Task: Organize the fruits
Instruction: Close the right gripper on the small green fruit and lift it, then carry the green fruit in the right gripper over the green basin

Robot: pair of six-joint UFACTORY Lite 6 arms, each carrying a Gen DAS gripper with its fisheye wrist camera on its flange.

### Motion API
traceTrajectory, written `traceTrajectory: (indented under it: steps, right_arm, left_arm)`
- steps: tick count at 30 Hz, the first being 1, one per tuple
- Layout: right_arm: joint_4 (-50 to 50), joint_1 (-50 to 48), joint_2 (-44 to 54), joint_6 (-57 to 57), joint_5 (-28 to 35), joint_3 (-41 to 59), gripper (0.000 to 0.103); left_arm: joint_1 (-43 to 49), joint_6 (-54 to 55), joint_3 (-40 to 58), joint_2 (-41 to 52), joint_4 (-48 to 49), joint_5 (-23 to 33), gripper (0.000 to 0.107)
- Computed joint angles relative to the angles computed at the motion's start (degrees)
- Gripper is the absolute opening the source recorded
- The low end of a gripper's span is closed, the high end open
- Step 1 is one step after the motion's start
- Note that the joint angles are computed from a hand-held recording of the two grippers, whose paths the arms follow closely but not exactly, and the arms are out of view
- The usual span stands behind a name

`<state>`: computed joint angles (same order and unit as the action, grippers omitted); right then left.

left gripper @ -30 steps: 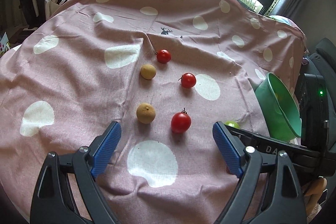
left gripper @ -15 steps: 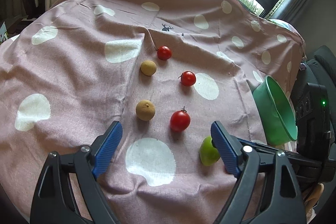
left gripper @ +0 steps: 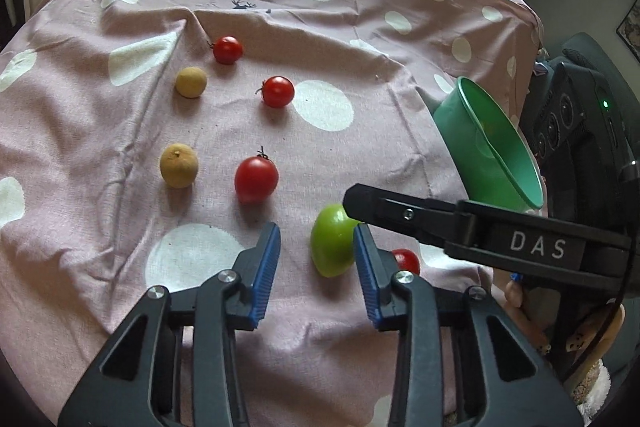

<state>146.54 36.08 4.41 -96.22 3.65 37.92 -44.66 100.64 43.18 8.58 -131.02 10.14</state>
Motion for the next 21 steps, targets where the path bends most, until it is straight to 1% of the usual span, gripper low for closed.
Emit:
traceTrajectory:
  steps: [2, 4, 6, 8, 12, 14, 16, 18, 19, 21]
  right_arm:
    - [-6.8, -0.3, 0.5, 6.9, 1.0, 0.1, 0.046]
    - [-13.4, -1.3, 0.8, 13.3, 3.6, -0.3, 0.044]
    - [-14.6, -1.5, 1.4, 14.5, 4.9, -0.2, 0.043]
    - [-15.8, -1.1, 2.5, 15.8, 4.5, 0.6, 0.042]
    - [-21.4, -1.2, 5.3, 21.3, 5.3, 2.0, 0.042]
    - [-22.1, -0.9, 6.1, 22.1, 5.1, 2.6, 0.042]
    - [-22.1, -0.8, 6.7, 22.0, 5.2, 2.8, 0.042]
    - [-21.9, -0.5, 6.8, 22.2, 4.3, 2.9, 0.039]
    - [-22.1, -0.4, 6.4, 22.5, 4.0, 2.8, 0.039]
    - [-19.0, -0.1, 4.8, 19.5, 3.7, 2.0, 0.039]
  left_arm:
    - [-0.3, -2.4, 0.8, 1.2, 2.9, 0.8, 0.036]
    - [-0.6, -5.1, 1.5, 2.3, 5.7, 1.2, 0.036]
    - [-0.6, -7.4, 2.1, 3.1, 8.4, 1.8, 0.035]
    - [-0.6, -9.8, 2.6, 4.1, 10.9, 2.4, 0.035]
    - [-0.6, -13.9, 4.2, 6.4, 14.6, 2.5, 0.032]
    - [-1.1, -12.3, 4.5, 6.7, 12.8, 1.4, 0.030]
    - [-1.3, -9.8, 4.5, 6.6, 10.3, 1.0, 0.031]
    - [-1.5, -9.1, 4.4, 6.2, 9.4, 0.6, 0.030]
    - [-1.9, -6.3, 4.2, 5.5, 6.5, -0.1, 0.030]
    - [-3.0, -0.1, 3.8, 3.8, 0.0, -1.7, 0.030]
